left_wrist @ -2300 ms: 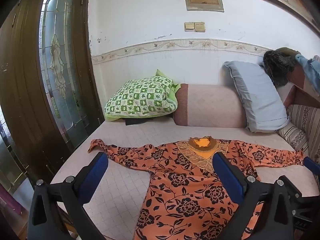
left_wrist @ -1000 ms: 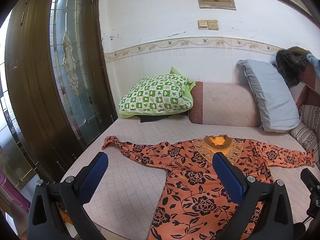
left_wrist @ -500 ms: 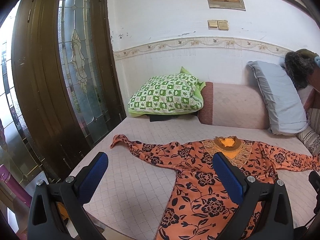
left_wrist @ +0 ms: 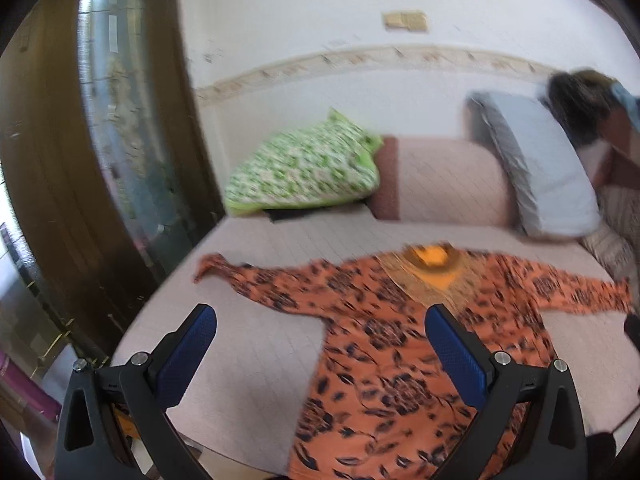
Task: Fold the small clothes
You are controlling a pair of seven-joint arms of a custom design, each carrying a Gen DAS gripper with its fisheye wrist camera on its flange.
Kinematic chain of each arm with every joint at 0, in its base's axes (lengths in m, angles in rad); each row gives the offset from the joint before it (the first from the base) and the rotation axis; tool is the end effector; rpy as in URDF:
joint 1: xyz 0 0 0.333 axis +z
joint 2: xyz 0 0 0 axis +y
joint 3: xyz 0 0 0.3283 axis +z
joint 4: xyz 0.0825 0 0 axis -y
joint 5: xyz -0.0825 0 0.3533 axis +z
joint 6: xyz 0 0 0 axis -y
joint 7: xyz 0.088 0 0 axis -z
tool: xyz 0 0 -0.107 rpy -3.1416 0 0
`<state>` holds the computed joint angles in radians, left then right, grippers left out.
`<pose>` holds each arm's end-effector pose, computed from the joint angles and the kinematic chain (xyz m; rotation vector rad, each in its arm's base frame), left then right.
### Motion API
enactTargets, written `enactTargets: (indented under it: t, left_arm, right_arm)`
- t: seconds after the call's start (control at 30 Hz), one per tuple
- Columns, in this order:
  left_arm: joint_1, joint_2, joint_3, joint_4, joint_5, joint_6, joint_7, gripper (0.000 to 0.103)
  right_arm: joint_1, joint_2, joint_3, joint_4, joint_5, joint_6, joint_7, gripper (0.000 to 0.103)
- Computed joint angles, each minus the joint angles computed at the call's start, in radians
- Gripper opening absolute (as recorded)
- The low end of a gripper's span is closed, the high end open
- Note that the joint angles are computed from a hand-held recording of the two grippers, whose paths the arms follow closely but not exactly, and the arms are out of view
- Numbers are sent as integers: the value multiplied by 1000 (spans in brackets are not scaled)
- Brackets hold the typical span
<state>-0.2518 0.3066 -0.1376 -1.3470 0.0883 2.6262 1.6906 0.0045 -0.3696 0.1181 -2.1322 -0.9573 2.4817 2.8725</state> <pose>0.6295 -0.2401 0.6881 -1.1611 2.0370 -0.9566 0.4531 0.0693 0.6569 -1.0777 2.0450 -1.1622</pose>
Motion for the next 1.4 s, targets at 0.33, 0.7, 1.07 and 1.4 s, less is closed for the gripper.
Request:
enactTargets:
  t: [0.33, 0.7, 1.07, 1.4]
  left_arm:
    - [-48, -29, -34, -52, 3, -37, 76, 103]
    - [-97, -22, -24, -28, 91, -39, 29, 103]
    - [-150, 112, -26, 137, 94, -121, 37, 103]
    - [-191, 227, -3, 288, 68, -174, 33, 103]
  right_arm:
    - [-77, -124, -46, -133, 47, -25, 52, 103]
    - [-123, -149, -10, -112, -11, -122, 35, 103]
    - [-111, -68, -50, -69, -2, -140, -9, 103]
    - [-93, 8, -64, -17, 13, -180, -41, 103]
